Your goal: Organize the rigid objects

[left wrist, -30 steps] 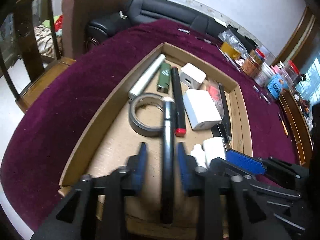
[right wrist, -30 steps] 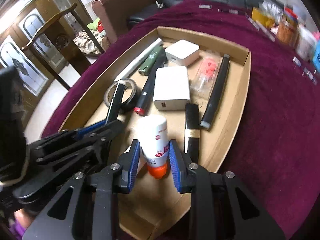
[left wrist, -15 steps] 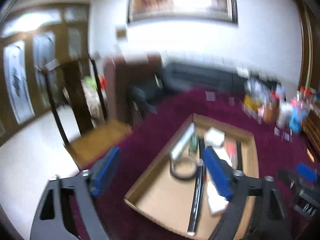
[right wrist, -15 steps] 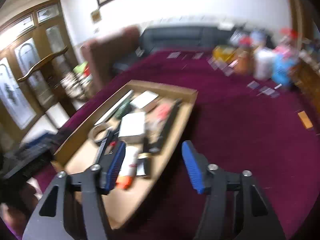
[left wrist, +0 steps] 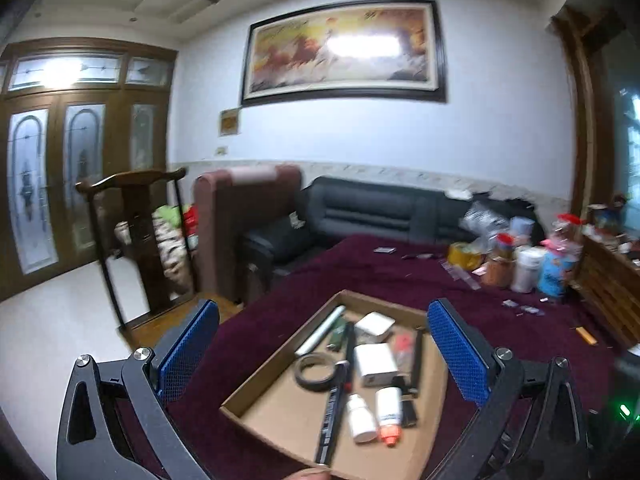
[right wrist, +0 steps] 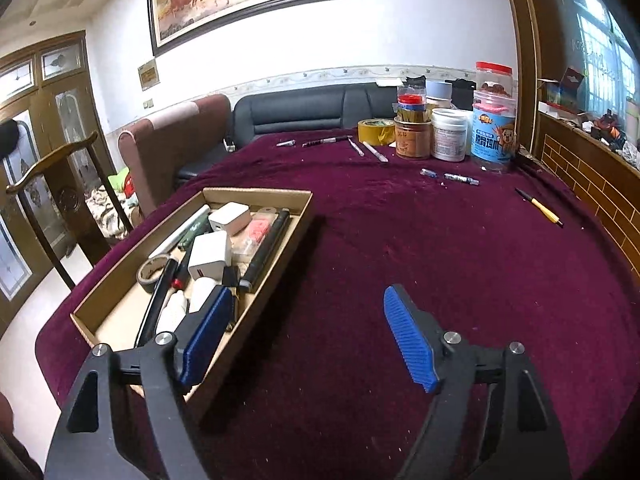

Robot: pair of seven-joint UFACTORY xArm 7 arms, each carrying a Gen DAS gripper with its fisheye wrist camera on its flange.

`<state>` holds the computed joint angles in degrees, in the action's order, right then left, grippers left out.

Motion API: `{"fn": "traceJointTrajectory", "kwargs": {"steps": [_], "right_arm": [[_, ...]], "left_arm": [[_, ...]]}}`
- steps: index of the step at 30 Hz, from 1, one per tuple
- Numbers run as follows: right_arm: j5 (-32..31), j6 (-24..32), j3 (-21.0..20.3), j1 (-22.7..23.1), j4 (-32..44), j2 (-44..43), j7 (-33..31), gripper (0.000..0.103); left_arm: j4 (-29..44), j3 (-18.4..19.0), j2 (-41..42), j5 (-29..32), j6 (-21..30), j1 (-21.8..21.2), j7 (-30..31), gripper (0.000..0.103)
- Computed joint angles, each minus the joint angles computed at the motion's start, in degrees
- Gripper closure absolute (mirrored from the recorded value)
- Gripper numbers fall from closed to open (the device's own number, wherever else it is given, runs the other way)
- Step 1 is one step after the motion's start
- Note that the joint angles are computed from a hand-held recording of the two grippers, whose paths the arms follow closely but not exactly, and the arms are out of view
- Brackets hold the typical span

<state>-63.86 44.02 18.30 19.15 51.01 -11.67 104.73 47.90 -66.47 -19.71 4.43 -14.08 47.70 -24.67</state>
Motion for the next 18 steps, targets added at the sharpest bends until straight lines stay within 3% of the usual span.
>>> {"fn": "traceJointTrajectory", "kwargs": {"steps": [8, 12, 18], "right_arm": [[0.7, 3.7, 1.2, 2.2, 0.1, 1.6, -3.4, 0.024], [1.8, 1.5, 0.1, 3.1, 1.0, 3.3, -5.2, 0.024], [2.8, 1.3, -0.9, 4.5, 2.8, 5.5, -8.3, 0.024]], "left_arm": [[3.4, -6.4, -0.2, 4.4, 11.9, 6.7, -5.2, 0.001], [3.5, -4.7, 1.0, 7.2, 15.0, 5.4, -6.8, 0.001], [6.0, -7.4, 5.0, 12.8, 19.9, 7.9, -8.6, 0.001]]}}
